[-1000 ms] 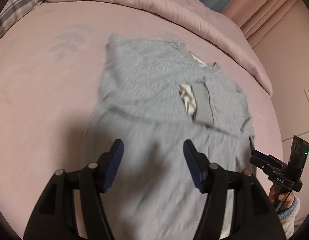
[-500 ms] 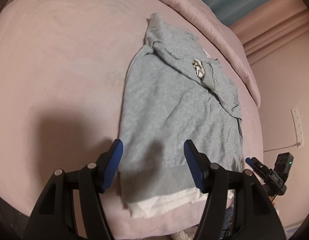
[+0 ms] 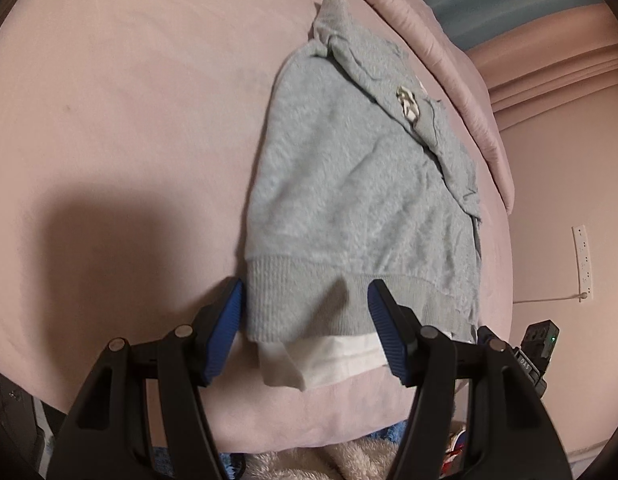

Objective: Fold small clothes
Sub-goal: 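Grasp the hem with both tools and fold it up toward the collar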

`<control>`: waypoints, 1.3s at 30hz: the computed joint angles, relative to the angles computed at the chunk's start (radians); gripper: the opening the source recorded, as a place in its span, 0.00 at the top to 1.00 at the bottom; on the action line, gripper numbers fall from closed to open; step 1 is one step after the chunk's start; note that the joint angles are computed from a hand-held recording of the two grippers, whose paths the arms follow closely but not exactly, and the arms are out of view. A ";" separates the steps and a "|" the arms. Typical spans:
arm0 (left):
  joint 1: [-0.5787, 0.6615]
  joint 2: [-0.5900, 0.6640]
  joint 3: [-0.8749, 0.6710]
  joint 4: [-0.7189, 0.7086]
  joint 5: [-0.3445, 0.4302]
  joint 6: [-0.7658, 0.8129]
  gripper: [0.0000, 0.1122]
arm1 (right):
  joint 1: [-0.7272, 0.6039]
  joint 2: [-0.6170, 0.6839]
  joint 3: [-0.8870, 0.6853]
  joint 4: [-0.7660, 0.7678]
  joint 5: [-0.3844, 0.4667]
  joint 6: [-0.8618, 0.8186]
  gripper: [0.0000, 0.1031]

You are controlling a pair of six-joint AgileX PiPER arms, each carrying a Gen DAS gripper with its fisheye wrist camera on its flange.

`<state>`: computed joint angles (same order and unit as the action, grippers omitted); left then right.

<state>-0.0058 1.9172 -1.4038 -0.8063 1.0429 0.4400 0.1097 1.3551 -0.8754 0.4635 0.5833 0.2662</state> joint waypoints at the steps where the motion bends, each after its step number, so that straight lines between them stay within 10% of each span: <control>1: 0.000 0.001 -0.001 -0.004 0.002 0.002 0.44 | 0.002 0.000 0.003 0.013 -0.009 -0.007 0.39; 21: -0.042 -0.046 0.052 0.026 -0.058 0.048 0.44 | -0.005 -0.001 0.023 0.172 0.004 -0.168 0.35; 39: 0.097 0.044 0.087 -0.263 0.133 0.155 0.44 | -0.145 -0.015 0.186 0.776 0.045 -0.700 0.35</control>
